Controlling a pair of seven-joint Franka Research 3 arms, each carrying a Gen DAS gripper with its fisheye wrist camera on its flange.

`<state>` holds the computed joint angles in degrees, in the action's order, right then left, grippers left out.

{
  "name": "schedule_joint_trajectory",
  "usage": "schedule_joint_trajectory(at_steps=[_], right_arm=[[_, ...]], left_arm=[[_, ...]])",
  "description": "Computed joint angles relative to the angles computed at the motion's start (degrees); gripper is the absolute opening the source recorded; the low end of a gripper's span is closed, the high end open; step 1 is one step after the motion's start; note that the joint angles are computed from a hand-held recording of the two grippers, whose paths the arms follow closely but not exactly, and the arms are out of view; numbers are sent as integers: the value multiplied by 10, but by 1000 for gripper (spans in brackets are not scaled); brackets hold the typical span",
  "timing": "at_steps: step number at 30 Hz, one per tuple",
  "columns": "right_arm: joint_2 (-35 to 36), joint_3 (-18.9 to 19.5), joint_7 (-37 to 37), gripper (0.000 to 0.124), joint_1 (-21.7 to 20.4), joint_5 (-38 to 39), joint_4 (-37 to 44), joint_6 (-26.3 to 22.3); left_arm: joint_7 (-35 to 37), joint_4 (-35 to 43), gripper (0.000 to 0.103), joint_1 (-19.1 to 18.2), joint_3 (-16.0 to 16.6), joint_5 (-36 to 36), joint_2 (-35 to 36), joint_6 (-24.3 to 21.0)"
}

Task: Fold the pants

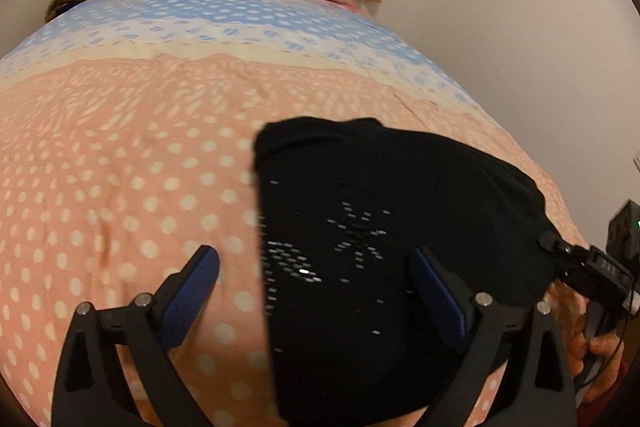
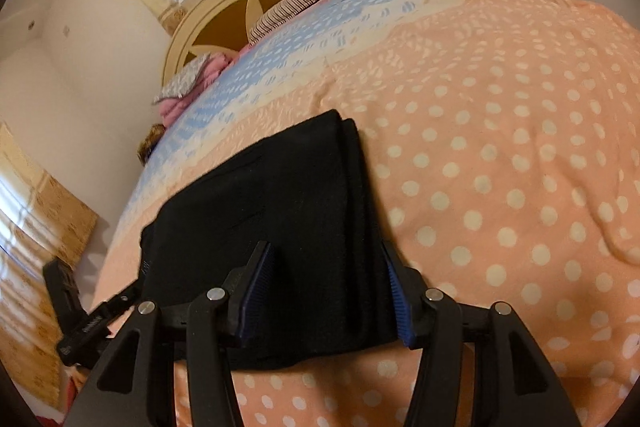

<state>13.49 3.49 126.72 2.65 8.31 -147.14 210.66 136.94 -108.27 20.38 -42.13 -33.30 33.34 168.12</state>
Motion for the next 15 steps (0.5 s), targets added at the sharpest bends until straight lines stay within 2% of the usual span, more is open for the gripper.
schedule_joint_trajectory(at_steps=[2, 4, 5, 7, 8, 9, 11, 13, 14, 15], right_arm=[[-3, 2, 3, 55, -1, -2, -5, 2], [-1, 6, 19, 55, -11, -19, -10, 12], [1, 8, 31, 55, -17, -29, -12, 21], [4, 7, 42, 55, -20, -40, -13, 27], [4, 5, 41, 55, -19, -41, -11, 24], [3, 4, 37, 55, -17, -39, -8, 18], [1, 4, 36, 59, -19, -49, -6, 11], [-3, -1, 8, 59, -5, -37, -5, 7], [-5, -5, -16, 59, 8, -25, -2, -3], [-8, -18, -66, 59, 40, 27, 6, -26]], left_arm=[[16, 0, 94, 23, -24, -13, 8, -8], [35, -3, 70, 45, -47, -33, 12, -15], [45, -2, 64, 53, -56, -42, 16, -23], [47, 7, 40, 49, -50, -52, 18, -44], [45, 13, 36, 47, -45, -60, 18, -62], [44, 19, 23, 47, -42, -68, 18, -81], [44, 27, 22, 52, -39, -92, 13, -116], [67, 16, 22, 51, -40, -118, -2, -106], [81, 10, 22, 42, -36, -124, -10, -87], [87, 6, 22, 28, -26, -125, -16, -71]])
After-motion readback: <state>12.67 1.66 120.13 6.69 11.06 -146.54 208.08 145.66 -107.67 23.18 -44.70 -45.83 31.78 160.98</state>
